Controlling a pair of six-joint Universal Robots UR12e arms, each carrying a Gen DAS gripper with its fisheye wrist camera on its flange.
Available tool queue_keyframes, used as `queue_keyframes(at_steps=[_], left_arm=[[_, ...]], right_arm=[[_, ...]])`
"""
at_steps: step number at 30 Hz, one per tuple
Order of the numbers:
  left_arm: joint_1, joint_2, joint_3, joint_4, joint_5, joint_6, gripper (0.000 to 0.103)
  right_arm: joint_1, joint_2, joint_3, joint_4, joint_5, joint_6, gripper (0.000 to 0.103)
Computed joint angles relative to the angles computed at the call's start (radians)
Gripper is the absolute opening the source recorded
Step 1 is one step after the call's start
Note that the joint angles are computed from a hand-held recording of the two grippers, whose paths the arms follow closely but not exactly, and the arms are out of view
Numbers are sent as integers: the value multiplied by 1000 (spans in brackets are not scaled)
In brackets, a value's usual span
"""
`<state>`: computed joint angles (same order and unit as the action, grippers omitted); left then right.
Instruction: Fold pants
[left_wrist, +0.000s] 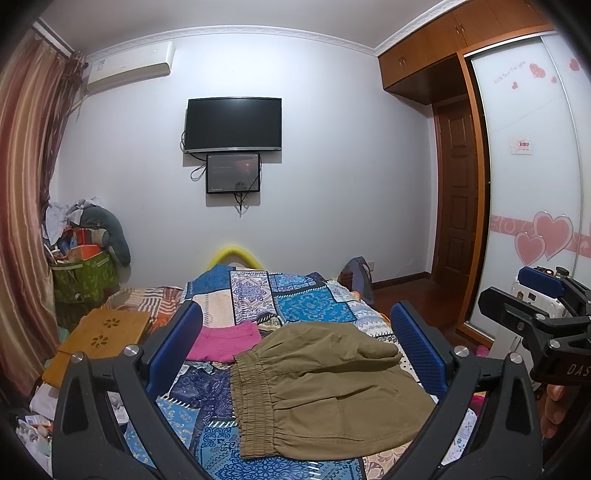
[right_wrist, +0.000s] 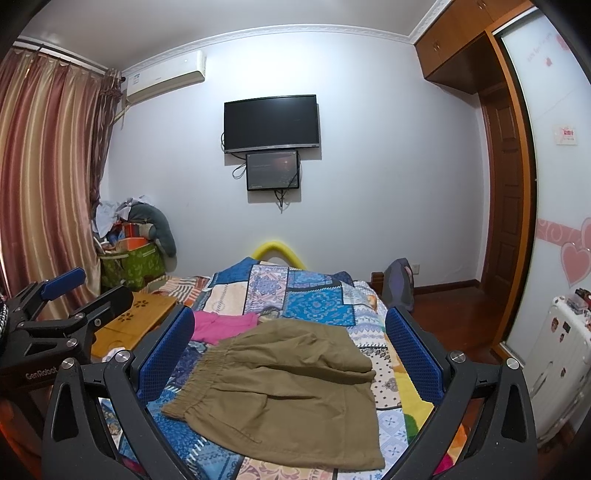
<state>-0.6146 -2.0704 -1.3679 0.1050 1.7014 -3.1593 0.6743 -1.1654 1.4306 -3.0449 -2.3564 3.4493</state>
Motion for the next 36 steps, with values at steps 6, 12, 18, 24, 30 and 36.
queue_keyframes(at_steps=[6,12,18,24,30,36], left_arm=[[-1,-2,2,-5,4,2,103],[2,-15,19,-35,1,4,103],[18,-53,77,-137,-19,4,103],[40,-124,185,-340,-23,6,103],[70,-198,297,-540,-58,10,103],[98,-271,404,-751,-111,-19,94]], right_arm=[[0,2,-6,9,-1,7,103],[-7,1,-5,40,-7,39,103],[-32,-11,24,105,-1,102,103],[-80,-36,74,221,47,198,103],[-136,-59,123,318,127,287,103],[-198,-64,144,440,271,355,98]])
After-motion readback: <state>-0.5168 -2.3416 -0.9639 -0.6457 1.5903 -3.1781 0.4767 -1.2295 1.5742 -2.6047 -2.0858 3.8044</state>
